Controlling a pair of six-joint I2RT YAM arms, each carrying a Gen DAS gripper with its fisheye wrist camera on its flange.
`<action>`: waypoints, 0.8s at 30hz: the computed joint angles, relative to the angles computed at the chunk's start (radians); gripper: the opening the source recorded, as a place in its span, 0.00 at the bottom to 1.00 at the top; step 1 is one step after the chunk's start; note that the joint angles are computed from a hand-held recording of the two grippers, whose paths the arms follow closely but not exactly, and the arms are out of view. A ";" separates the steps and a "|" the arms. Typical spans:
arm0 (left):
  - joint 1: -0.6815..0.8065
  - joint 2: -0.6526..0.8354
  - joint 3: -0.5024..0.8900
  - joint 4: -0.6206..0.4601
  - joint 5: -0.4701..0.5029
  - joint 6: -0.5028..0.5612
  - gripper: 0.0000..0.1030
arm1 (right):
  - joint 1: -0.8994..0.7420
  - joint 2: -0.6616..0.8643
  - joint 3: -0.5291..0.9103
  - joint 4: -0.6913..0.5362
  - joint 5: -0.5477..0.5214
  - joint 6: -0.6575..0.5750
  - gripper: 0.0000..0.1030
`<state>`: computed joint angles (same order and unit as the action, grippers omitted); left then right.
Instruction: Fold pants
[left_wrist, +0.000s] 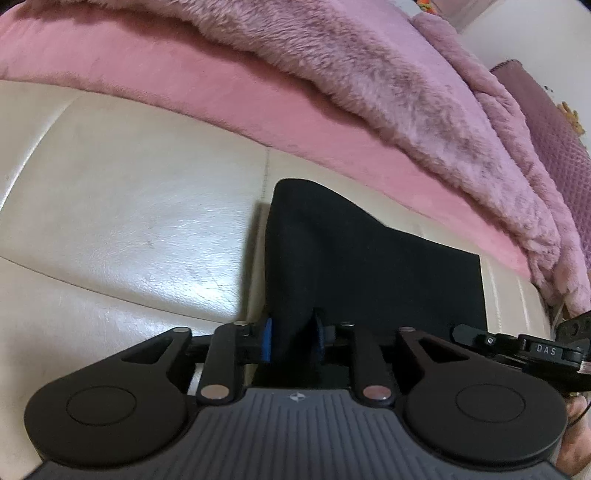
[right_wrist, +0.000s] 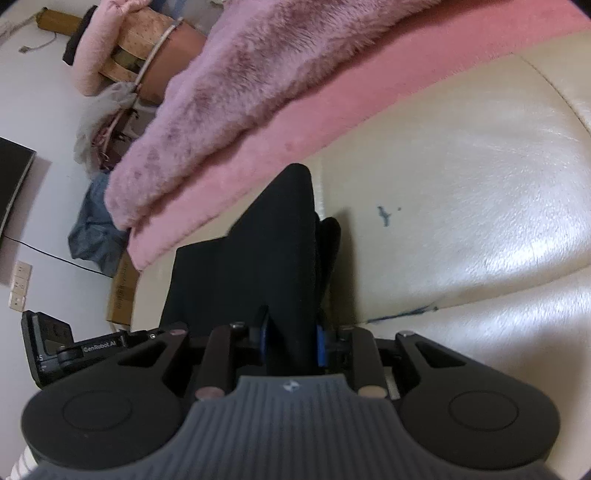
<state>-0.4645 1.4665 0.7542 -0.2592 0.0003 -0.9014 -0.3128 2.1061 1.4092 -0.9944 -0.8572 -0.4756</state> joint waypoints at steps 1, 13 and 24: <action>0.001 0.004 -0.006 0.007 -0.006 0.000 0.31 | 0.007 0.009 0.004 0.012 0.007 0.009 0.19; -0.241 0.033 0.191 -0.337 -0.438 -0.097 0.53 | 0.021 -0.162 -0.110 0.149 0.109 -0.031 0.37; -0.695 0.211 0.683 -1.114 -0.959 -0.571 0.83 | -0.164 -0.724 -0.330 0.128 -0.033 -0.327 0.79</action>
<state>-1.1591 1.6779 1.4371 -1.3731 -0.9588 -1.4727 -0.4772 1.3824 1.0790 -0.8664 -0.8902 -0.8029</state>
